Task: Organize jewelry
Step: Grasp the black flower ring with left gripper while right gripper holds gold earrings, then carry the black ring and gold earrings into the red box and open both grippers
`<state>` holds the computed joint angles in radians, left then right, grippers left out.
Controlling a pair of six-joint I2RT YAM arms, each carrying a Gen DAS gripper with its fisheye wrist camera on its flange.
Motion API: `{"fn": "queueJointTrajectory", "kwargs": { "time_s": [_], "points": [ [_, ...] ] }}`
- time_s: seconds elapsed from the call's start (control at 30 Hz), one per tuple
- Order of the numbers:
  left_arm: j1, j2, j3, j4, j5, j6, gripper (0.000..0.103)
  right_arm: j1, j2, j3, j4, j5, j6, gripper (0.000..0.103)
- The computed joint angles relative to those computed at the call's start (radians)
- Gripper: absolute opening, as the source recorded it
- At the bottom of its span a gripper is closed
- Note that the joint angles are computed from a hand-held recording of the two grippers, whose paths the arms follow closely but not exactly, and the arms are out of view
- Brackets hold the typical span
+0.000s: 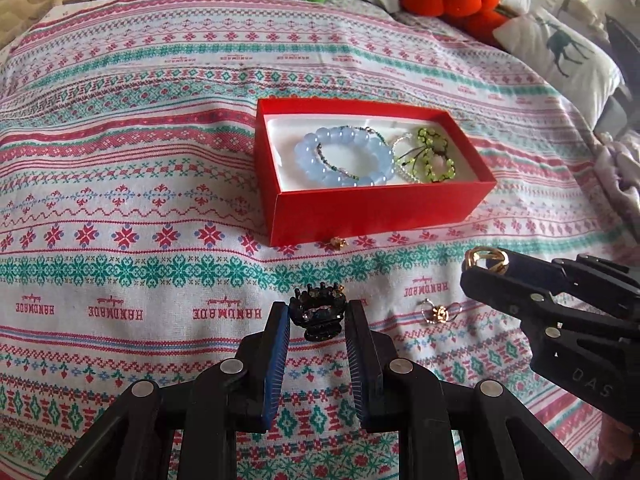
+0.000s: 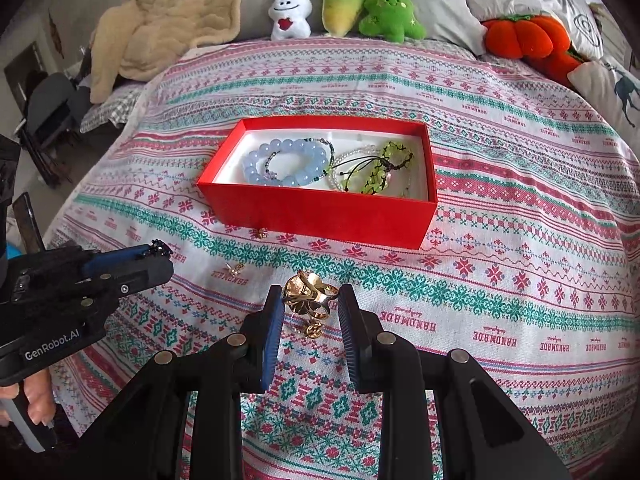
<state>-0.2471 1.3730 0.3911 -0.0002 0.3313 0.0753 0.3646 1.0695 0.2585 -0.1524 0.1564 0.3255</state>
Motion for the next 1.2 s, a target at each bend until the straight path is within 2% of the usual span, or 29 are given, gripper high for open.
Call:
{"fn": "queueJointTrajectory", "kwargs": {
  "time_s": [0.13, 0.53, 1.0, 1.2],
  "points": [
    [-0.003, -0.042, 0.016, -0.042, 0.01, 0.003, 0.022, -0.012, -0.024, 0.021, -0.024, -0.012, -0.003, 0.029],
    [-0.04, -0.042, 0.112, -0.103, 0.015, -0.032, 0.022, -0.067, -0.065, 0.074, -0.052, -0.046, -0.029, 0.029],
    [-0.082, 0.146, 0.221, -0.009, 0.017, -0.075, 0.022, -0.202, 0.03, 0.124, 0.009, -0.135, -0.074, 0.029],
    [-0.063, 0.247, 0.277, 0.024, 0.054, -0.082, 0.022, -0.282, 0.094, 0.136, 0.049, -0.22, -0.113, 0.029]
  ]
}}
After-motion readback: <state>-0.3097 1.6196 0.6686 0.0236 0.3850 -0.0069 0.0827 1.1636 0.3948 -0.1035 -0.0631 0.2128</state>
